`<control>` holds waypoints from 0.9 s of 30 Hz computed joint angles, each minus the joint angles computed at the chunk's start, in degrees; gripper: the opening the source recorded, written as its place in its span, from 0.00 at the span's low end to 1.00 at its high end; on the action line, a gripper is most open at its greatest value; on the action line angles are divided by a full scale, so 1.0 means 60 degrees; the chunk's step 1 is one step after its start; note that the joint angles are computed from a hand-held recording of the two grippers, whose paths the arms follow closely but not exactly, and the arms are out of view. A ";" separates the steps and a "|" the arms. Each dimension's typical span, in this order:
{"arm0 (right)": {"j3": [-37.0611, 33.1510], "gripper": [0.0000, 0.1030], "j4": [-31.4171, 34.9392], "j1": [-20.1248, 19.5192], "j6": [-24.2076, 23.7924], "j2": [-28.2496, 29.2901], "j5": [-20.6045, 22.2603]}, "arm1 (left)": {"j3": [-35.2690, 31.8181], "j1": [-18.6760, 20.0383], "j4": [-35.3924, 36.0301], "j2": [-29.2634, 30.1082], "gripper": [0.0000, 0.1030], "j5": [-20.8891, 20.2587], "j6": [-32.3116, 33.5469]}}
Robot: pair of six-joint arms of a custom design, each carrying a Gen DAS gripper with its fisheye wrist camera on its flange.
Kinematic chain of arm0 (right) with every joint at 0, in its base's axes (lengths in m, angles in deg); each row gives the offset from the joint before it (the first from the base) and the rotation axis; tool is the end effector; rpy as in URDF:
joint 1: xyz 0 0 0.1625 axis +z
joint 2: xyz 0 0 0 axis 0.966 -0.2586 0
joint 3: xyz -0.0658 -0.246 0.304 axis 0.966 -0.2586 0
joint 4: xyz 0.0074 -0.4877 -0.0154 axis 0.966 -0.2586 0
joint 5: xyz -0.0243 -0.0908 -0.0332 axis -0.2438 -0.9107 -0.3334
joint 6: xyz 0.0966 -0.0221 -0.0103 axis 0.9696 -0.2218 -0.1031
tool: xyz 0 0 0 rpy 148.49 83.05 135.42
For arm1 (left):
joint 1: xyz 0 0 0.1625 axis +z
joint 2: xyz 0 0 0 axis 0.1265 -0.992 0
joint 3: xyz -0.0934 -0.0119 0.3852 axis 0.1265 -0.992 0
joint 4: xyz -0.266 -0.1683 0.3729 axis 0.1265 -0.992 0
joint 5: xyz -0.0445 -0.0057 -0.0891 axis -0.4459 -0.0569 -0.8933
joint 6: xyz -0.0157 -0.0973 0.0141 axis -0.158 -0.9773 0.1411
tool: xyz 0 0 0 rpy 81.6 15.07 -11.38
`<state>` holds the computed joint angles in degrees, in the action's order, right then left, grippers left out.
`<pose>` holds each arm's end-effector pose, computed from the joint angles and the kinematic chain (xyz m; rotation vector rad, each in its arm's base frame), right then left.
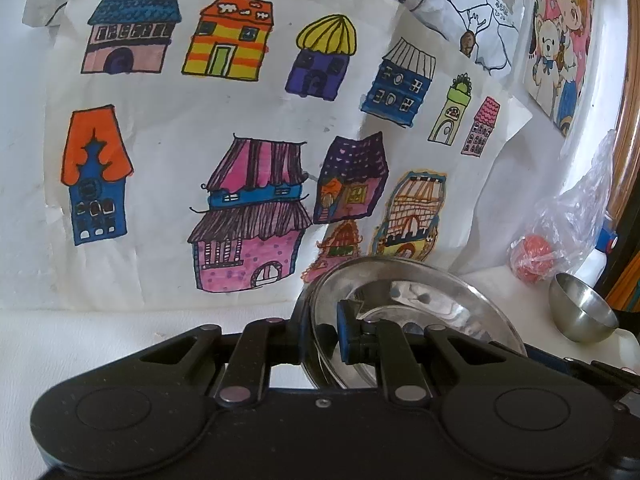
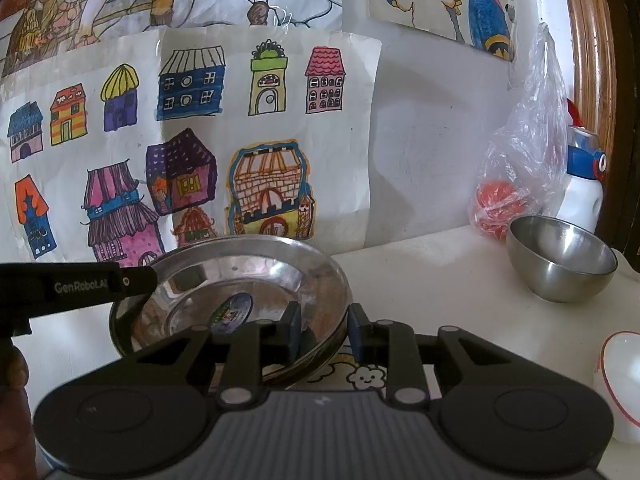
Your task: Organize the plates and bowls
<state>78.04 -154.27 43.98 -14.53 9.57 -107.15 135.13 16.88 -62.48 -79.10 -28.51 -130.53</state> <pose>0.2955 -0.3400 -0.0385 1.0517 -2.3018 1.0938 -0.0403 -0.2716 0.2066 -0.0959 1.9302 -1.5203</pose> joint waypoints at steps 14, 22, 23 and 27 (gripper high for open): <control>0.0079 0.29 -0.0287 -0.0011 -0.0200 0.0052 0.0270 | -0.0312 0.0109 0.0823 0.1188 0.17 0.0046 -0.1515; 0.0140 0.51 -0.0682 -0.0083 -0.0127 0.0079 0.0328 | -0.0156 0.0102 0.0694 0.0870 0.28 0.0263 -0.1202; 0.0148 0.52 -0.0752 -0.0086 -0.0125 0.0092 0.0341 | -0.0116 0.0094 0.0673 0.0709 0.29 0.0272 -0.1135; 0.0167 0.59 -0.0946 -0.0094 -0.0148 0.0132 0.0355 | -0.0156 0.0045 0.1136 0.0757 0.40 0.0363 -0.1721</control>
<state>79.04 -159.94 43.41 -15.42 10.36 -105.02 134.19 17.15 -55.66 -74.56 -26.33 -140.86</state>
